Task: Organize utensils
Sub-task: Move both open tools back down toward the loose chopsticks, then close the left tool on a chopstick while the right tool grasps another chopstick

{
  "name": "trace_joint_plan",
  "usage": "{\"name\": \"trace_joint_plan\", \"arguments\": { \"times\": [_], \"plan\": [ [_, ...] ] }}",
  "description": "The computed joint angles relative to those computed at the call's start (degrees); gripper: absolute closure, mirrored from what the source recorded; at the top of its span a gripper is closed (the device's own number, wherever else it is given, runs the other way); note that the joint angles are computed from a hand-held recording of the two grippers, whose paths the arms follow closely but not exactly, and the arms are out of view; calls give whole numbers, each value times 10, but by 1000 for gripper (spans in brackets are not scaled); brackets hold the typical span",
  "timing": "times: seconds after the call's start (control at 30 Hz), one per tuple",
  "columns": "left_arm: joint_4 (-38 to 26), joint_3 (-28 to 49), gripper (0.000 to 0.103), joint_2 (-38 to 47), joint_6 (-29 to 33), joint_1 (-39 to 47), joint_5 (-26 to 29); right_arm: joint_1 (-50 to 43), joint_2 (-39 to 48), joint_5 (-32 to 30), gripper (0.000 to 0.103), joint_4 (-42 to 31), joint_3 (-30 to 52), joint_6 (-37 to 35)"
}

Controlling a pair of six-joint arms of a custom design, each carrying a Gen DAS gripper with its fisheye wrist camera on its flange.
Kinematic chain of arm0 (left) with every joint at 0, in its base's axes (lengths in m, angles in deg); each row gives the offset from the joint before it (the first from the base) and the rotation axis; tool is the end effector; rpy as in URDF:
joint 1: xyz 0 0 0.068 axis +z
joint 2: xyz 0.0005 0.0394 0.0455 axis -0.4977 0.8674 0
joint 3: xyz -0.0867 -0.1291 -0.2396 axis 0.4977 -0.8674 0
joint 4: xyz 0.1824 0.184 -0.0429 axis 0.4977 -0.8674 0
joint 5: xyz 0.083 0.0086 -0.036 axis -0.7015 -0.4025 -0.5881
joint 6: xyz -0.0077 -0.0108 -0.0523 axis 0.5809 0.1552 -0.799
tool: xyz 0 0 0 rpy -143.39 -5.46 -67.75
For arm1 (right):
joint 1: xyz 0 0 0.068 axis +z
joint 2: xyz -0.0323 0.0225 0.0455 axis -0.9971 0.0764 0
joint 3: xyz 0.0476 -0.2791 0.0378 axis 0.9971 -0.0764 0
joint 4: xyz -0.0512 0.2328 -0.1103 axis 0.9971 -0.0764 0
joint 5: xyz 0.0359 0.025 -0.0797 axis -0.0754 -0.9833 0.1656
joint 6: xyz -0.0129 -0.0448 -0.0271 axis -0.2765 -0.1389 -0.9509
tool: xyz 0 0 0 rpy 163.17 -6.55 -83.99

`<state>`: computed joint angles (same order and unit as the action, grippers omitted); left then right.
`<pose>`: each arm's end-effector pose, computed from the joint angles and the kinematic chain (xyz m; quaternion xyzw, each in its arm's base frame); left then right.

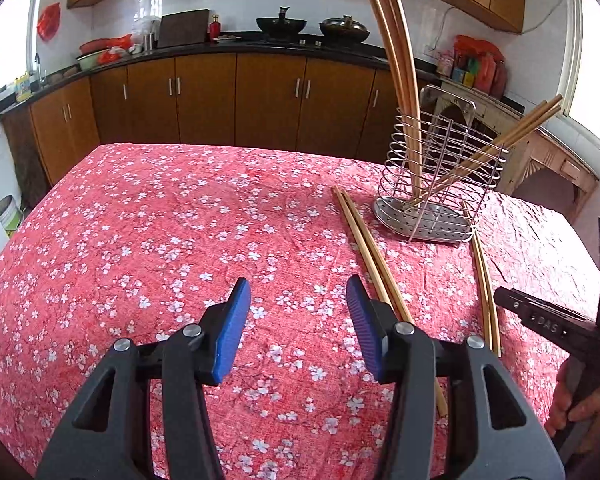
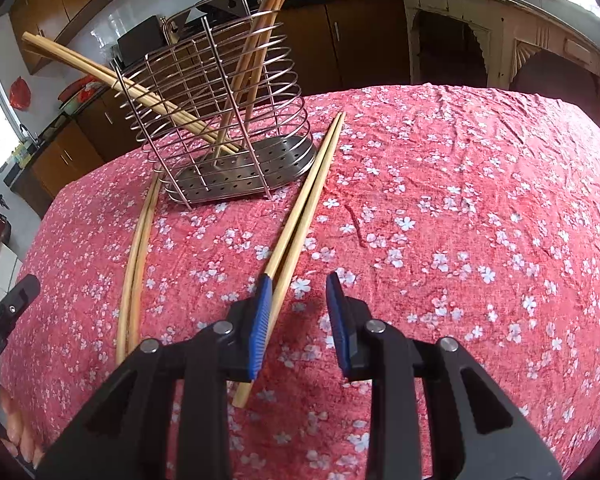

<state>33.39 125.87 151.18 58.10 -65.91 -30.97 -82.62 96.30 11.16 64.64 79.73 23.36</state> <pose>0.2574 -0.1708 0.1682 -0.0158 0.9124 -0.0485 0.4061 0.3425 0.0207 0.1259 0.0673 0.9410 0.0793 0.3220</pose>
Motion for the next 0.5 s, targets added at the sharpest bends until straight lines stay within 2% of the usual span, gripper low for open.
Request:
{"name": "trace_joint_plan", "arguments": {
  "times": [0.2, 0.3, 0.5],
  "plan": [
    [1, 10, 52, 19, -6, -5, 18, 9, 2, 10, 78, -1, 5, -4],
    [3, 18, 52, 32, -15, -8, 35, 13, 8, 36, 91, -6, 13, -18],
    [-8, 44, 53, 66, -18, -24, 58, -45, 7, 46, 95, -15, 15, -1]
  ]
}}
